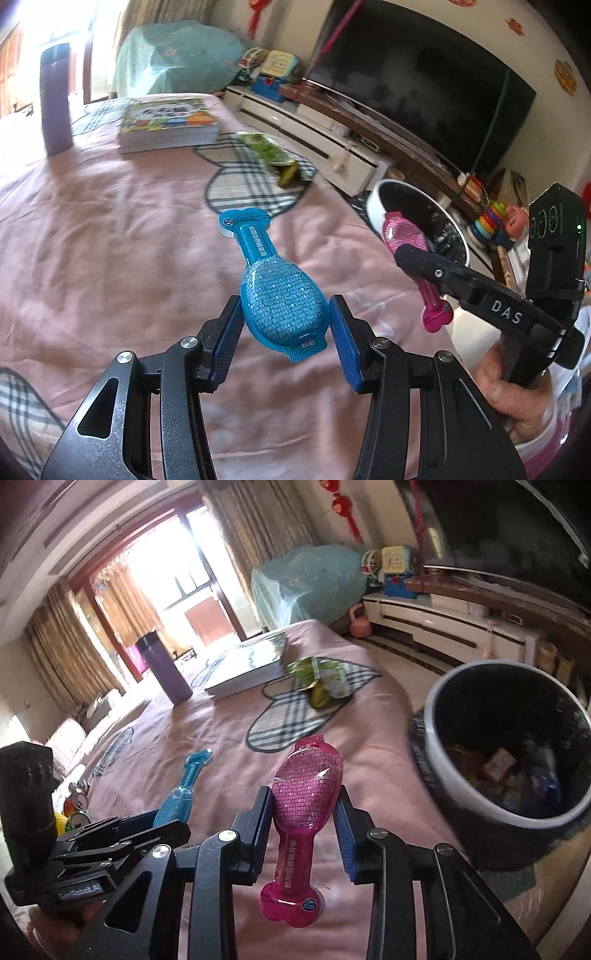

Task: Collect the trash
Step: 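Carry the blue and pink brushes with both tools over the bin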

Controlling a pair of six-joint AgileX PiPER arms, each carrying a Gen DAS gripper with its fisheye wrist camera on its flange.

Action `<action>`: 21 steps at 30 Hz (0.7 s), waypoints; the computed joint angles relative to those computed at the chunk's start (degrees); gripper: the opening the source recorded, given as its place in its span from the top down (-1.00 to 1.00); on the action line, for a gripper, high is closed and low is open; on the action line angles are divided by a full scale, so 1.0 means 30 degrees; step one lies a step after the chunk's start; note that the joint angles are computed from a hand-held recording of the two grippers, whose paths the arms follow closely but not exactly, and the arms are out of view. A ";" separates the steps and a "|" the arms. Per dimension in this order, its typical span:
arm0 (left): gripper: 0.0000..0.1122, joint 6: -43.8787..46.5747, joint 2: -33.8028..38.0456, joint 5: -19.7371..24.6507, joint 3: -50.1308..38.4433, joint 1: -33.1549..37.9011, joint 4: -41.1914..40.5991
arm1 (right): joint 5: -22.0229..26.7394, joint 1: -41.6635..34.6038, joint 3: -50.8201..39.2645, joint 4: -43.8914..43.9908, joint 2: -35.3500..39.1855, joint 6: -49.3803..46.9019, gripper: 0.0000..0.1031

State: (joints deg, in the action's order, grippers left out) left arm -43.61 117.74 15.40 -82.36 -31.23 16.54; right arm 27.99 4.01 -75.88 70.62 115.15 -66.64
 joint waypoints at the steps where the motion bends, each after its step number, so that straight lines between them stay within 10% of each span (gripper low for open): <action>1: 0.16 0.0033 0.0184 0.0245 -0.0410 -0.0203 0.0063 | 0.0152 -0.0346 0.0229 0.0273 -0.0186 -0.0293 0.35; 21: 0.16 0.2923 0.4030 0.5081 -0.9205 -0.2663 -0.0915 | 0.2131 -0.4896 0.1791 0.3547 -0.1866 -0.3467 0.35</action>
State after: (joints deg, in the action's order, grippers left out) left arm -34.84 129.83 30.65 -109.98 -39.22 13.80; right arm 34.39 -10.68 -70.51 81.27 109.55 -77.04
